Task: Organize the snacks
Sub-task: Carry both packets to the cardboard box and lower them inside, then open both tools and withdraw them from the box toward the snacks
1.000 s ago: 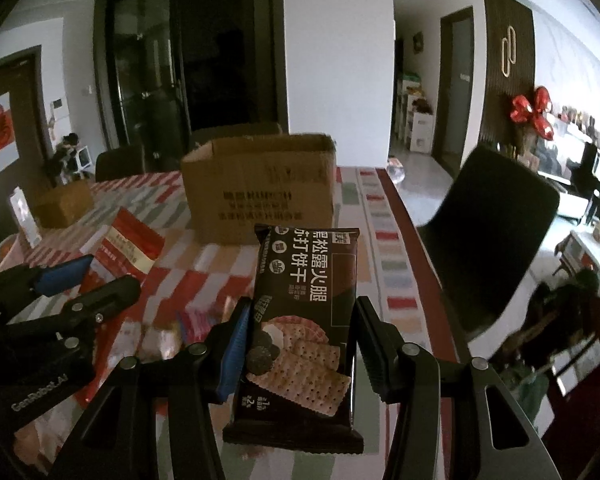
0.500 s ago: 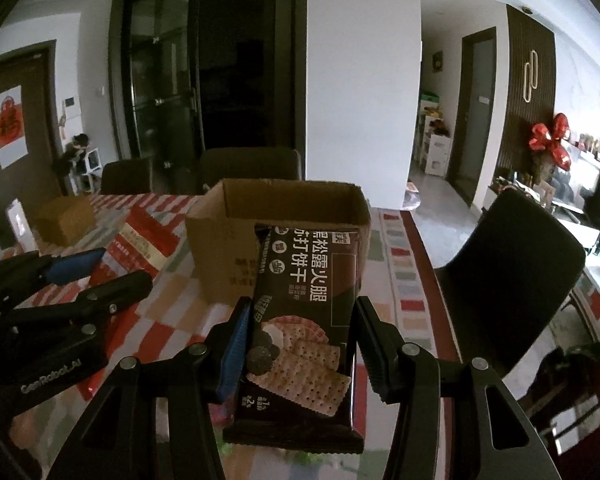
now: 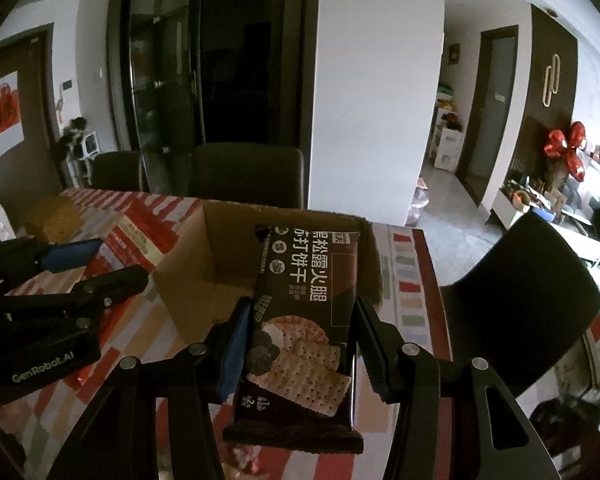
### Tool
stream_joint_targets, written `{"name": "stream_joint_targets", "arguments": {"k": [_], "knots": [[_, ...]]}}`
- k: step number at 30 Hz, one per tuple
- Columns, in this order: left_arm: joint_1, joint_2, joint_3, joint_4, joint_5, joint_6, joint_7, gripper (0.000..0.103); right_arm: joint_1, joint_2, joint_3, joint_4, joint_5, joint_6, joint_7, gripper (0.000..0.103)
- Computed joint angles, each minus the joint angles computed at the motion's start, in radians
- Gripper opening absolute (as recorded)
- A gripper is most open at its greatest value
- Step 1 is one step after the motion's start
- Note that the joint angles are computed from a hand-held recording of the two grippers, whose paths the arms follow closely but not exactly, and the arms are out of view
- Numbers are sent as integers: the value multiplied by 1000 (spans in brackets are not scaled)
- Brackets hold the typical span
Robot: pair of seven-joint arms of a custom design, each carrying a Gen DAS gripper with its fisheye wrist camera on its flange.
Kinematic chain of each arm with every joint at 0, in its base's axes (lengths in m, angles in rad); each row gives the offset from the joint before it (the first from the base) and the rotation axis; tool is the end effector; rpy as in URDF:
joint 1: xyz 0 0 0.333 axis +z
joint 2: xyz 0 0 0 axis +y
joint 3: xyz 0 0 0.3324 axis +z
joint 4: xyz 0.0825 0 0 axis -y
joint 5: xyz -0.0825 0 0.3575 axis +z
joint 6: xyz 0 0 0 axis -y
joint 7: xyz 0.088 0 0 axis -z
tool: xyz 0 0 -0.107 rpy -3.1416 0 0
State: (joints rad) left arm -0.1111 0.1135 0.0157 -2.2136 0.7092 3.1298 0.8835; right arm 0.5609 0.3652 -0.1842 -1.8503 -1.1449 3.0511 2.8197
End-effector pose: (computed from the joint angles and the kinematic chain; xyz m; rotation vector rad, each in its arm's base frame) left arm 0.5521 -0.1098 0.4422 -1.6496 1.8508 -0.7660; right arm 0.5645 0.3142 0.4208 -1.8688 1.4146 -0.7268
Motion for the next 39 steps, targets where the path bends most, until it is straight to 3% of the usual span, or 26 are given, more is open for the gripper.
{"name": "stream_joint_targets", "arguments": {"k": [3,6,11,18,22,27,30,32,35,39], "knots": [[63,46,-88,54,-189,-31,174,50,-49,31,51,39,124,-10,-134,52],[83,99,-126,125,-314,-63,291,50,-128,71,134,80,307,-25,-317,52],[34,187,-83,247,-383,-95,355,50,-197,150,211,181,499,-76,-514,52],[-6,308,-39,404,-417,-128,415,50,-172,232,175,290,611,-100,-625,52],[37,372,-91,479,-493,-142,480,50,-154,279,154,359,667,-122,-686,52],[41,413,-101,521,-542,-155,528,52,-135,321,132,409,741,-139,-748,52],[16,400,-75,501,-542,-161,528,69,-104,322,90,401,769,-130,-756,54],[-25,390,-23,489,-518,-159,490,74,-71,313,45,382,774,-119,-740,65],[-50,360,10,454,-494,-149,444,75,-37,295,2,346,773,-94,-718,69],[-74,304,41,389,-443,-150,383,76,-26,257,-3,293,776,-78,-720,69]]}}
